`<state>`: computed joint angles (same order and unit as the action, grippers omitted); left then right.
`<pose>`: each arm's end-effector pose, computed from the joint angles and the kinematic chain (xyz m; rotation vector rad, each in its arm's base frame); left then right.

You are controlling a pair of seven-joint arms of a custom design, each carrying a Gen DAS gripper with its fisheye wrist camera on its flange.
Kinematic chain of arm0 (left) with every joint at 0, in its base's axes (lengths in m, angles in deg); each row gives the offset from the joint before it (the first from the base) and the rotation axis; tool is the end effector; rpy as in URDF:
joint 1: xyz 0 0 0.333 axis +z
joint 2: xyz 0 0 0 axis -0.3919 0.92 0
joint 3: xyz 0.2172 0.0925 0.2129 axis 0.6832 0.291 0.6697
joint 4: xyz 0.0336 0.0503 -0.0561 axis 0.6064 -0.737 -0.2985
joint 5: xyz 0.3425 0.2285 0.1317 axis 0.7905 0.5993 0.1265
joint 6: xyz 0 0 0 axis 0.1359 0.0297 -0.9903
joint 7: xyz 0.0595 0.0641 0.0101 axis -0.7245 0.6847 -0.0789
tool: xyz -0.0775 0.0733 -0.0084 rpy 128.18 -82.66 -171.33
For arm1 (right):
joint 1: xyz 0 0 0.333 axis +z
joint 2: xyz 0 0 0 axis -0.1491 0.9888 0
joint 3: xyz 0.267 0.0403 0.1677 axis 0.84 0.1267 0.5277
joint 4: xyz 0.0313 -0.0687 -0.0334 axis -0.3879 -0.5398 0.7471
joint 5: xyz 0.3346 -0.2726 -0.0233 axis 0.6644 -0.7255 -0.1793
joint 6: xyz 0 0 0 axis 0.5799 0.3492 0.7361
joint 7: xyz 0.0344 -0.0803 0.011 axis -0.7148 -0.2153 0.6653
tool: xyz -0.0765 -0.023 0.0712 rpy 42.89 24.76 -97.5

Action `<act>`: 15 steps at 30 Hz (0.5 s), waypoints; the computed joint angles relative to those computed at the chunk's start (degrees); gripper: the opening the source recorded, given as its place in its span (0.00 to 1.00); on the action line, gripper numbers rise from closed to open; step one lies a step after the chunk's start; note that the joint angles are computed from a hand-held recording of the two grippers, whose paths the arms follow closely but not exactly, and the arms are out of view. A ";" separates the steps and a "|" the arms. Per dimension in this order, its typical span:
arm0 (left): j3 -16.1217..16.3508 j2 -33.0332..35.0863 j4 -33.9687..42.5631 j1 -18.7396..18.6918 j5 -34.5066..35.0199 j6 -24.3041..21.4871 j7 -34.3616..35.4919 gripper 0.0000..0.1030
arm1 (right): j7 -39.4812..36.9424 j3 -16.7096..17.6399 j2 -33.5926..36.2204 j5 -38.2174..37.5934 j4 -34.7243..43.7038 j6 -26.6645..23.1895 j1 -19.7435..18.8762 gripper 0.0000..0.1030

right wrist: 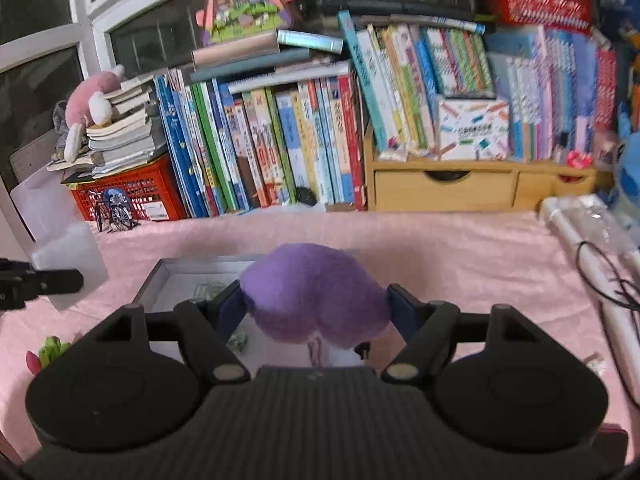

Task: Organize soft objects
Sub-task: 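Carry the foam block and purple plush over the grey tray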

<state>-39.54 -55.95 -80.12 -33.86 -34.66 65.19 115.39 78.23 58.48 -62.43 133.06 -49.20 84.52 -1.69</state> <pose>0.5305 -0.2812 0.5588 -1.9794 1.5423 -0.7924 0.6119 0.0250 0.5226 -1.9094 1.2631 -0.3843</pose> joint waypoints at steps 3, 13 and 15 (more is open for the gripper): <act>1.95 3.00 1.95 -0.25 -8.14 0.30 5.70 0.41 | 5.12 0.95 2.97 -5.62 3.12 -0.94 0.06 0.74; 4.84 12.43 8.80 0.54 -21.84 -2.65 13.39 0.41 | 20.61 3.87 12.06 -21.39 12.06 -5.20 0.02 0.74; 5.12 13.57 9.28 0.75 -24.33 -2.42 14.96 0.41 | 23.07 4.25 13.57 -23.62 13.60 -6.32 0.07 0.75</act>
